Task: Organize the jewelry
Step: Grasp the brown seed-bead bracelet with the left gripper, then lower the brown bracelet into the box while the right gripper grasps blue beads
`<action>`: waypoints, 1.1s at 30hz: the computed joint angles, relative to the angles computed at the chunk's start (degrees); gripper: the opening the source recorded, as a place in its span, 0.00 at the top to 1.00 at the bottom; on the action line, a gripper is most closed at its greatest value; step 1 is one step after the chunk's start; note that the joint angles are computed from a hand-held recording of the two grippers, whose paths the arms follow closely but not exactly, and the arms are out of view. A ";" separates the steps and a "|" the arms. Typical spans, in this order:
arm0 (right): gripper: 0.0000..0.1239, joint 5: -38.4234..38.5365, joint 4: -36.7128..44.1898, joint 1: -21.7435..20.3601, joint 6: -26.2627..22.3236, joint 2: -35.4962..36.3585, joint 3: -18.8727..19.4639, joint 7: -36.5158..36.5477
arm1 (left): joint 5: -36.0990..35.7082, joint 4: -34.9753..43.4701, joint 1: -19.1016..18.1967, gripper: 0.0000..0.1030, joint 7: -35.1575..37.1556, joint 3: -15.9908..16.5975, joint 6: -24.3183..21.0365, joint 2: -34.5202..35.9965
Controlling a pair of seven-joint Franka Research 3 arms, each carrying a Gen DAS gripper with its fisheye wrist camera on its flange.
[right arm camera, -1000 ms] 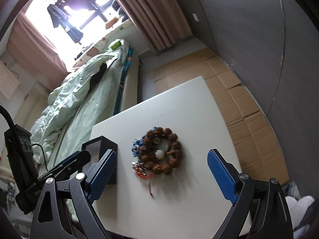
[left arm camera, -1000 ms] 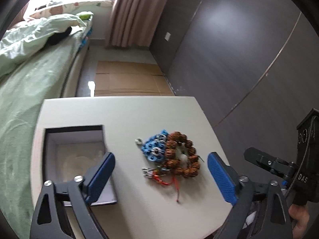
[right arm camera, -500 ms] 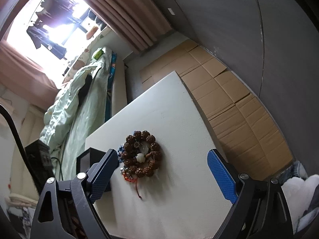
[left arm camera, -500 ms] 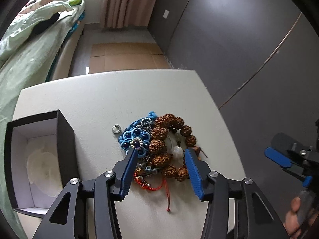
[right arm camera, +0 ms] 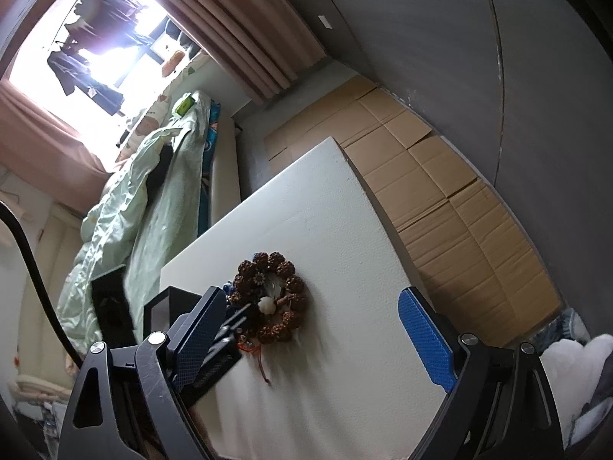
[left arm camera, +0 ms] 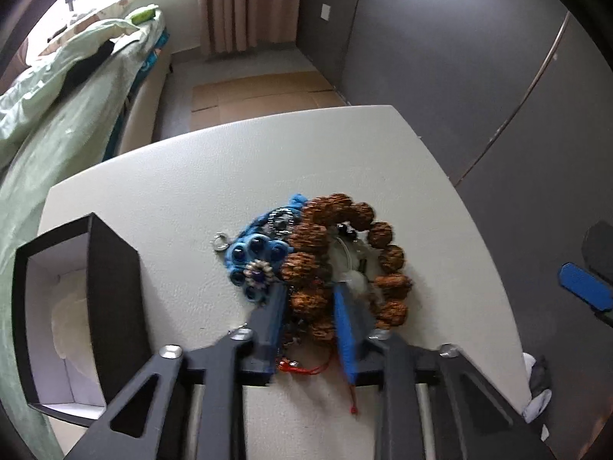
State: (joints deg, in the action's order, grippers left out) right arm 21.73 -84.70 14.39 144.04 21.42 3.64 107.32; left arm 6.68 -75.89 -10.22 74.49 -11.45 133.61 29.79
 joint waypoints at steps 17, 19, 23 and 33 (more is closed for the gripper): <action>0.25 -1.22 1.74 0.35 -1.55 1.21 -0.04 0.35 | -10.98 -5.06 4.87 0.82 6.83 -3.38 6.80 -5.18; 0.25 -0.66 2.20 0.21 -1.81 1.58 0.28 -0.20 | -11.85 -5.22 5.10 0.82 7.44 -3.31 7.38 -5.60; 0.26 -0.98 3.13 0.63 -2.21 2.35 0.21 -0.24 | -15.05 -6.24 6.47 0.82 9.31 -3.78 8.77 -6.74; 0.36 0.12 8.14 0.98 -5.04 6.33 1.13 -1.66 | -19.93 -10.13 8.64 0.82 12.13 -3.30 12.56 -10.55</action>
State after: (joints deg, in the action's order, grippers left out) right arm 21.85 -76.56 15.37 139.00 27.75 4.77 105.66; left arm -13.25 -86.02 -1.58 86.62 -14.75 146.17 19.24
